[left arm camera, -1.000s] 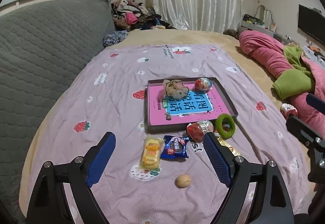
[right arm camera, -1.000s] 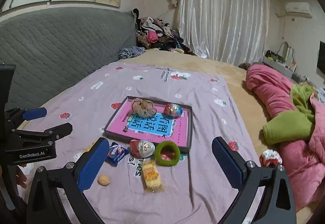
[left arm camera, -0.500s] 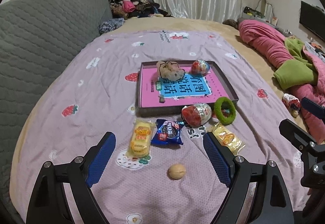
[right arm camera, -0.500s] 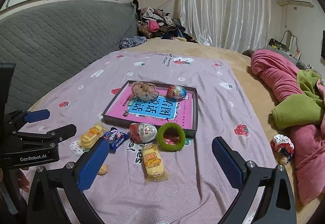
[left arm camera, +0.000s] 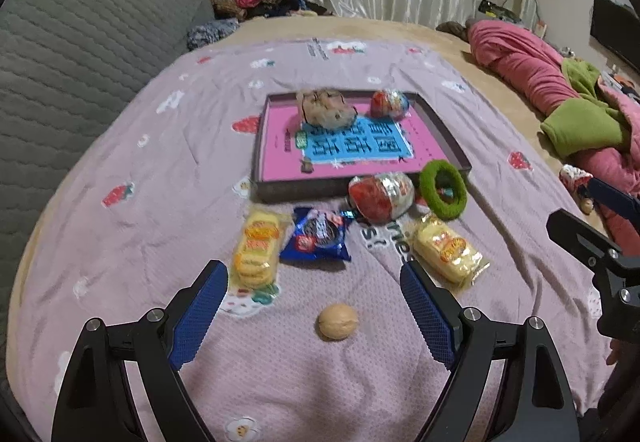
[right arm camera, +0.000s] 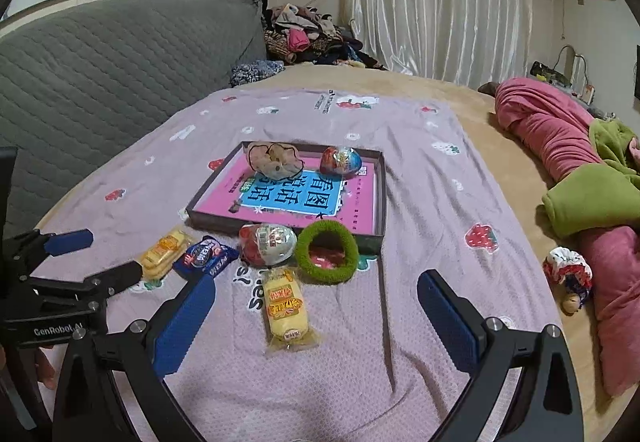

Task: Organize objects
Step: 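Withdraw both tools from the tray toward the walnut and yellow cake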

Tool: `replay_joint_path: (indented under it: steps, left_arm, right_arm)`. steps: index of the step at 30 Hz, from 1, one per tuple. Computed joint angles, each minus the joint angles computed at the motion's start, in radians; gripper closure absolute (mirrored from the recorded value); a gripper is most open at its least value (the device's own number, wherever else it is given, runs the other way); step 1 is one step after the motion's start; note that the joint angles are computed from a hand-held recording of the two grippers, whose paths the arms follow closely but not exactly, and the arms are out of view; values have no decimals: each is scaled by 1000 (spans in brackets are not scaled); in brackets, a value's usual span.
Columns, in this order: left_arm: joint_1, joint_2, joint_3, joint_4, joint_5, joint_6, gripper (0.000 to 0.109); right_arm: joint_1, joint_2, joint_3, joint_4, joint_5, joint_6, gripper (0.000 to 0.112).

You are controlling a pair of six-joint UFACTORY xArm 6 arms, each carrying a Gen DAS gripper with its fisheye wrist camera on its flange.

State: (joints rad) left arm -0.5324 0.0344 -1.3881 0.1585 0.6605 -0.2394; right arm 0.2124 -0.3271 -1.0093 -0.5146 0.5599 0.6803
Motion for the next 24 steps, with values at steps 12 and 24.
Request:
replay_joint_path:
  steps: [12,24]
  left_arm:
    - [-6,13,53,38,-43,-41,20]
    - [-15,28,83,33,-53,-42,20]
  right_arm:
    - [1,30,7,-34,-7,-13,10]
    - [5,59,7,-8,-4,-51,10]
